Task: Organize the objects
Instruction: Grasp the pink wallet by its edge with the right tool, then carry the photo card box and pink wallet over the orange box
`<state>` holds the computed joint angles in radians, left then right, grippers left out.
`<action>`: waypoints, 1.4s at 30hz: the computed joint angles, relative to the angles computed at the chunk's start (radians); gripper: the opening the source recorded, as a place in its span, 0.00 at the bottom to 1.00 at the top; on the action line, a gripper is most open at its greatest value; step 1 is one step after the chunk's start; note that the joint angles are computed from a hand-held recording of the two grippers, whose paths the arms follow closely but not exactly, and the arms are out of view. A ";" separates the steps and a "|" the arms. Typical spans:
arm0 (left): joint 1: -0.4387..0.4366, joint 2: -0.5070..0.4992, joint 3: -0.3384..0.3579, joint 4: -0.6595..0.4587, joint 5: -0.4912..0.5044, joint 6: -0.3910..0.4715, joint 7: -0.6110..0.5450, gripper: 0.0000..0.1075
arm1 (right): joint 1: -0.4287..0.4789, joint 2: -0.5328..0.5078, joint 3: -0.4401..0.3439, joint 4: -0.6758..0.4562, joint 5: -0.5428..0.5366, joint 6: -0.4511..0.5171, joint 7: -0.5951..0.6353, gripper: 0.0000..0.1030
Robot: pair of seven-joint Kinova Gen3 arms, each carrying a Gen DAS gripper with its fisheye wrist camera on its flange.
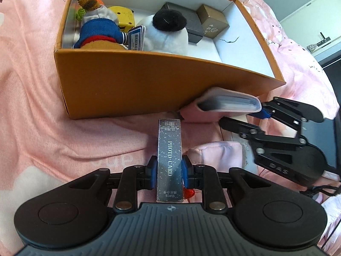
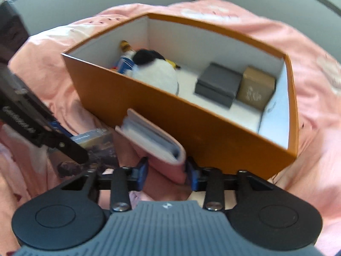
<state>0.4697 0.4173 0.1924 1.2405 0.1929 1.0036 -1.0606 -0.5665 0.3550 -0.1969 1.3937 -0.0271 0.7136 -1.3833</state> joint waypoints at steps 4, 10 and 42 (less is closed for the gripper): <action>-0.002 -0.017 -0.001 0.014 0.006 -0.011 0.009 0.24 | 0.023 -0.031 -0.025 0.008 -0.028 -0.007 0.069 0.25; -0.028 -0.078 0.010 0.056 0.045 -0.048 -0.003 0.23 | 0.056 -0.057 -0.030 -0.054 -0.111 0.086 0.089 0.18; -0.043 -0.110 0.005 0.050 0.039 -0.074 -0.003 0.23 | -0.046 0.219 0.032 -0.558 -0.020 0.604 0.219 0.37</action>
<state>0.4271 0.3070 0.1975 1.2907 0.2318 0.9297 -1.0632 -0.6130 0.5737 -0.1644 0.8359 -0.0466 1.3175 -1.1643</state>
